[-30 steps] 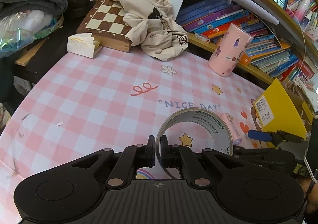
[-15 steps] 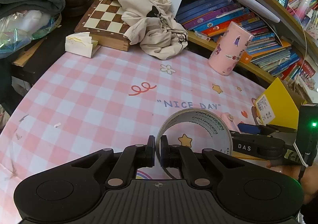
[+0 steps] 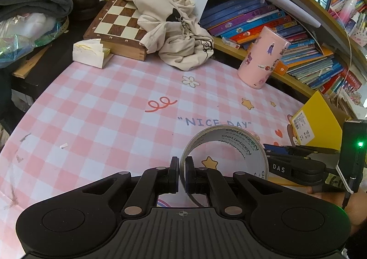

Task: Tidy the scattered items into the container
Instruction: 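Close the right gripper on the pink utility knife, then carry the tape roll with the left tool while the right tool carries the knife to the yellow box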

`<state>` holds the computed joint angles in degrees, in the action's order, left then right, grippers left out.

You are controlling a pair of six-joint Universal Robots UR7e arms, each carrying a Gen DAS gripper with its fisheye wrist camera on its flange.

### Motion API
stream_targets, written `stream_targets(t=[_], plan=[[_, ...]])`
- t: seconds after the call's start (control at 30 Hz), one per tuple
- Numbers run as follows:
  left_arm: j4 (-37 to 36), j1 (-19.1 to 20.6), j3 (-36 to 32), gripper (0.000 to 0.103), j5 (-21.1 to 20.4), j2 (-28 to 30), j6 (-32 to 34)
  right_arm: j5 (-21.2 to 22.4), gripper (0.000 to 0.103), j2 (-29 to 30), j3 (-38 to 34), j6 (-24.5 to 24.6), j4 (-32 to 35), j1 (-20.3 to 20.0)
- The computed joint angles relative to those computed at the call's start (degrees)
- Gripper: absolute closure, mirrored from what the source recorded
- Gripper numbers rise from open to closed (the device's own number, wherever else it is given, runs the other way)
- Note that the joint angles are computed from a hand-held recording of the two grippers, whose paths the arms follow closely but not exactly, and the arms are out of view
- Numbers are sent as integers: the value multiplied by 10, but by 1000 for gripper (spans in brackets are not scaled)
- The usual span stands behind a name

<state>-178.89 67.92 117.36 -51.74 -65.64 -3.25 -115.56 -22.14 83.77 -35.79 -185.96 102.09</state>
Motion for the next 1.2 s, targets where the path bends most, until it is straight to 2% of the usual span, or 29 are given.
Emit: stream_targets(t=[0.17,0.63,1.2], plan=[[-11,-6,9,99,-3,-8,8,19,80,-18,29,8,-11,3],[-35,-34,79,99,-13,-70,17,29,80,-76,144,50,-65,28],[-50,-83,196,100,-23,-188,7,4,80,-122,290,84,-196,77]])
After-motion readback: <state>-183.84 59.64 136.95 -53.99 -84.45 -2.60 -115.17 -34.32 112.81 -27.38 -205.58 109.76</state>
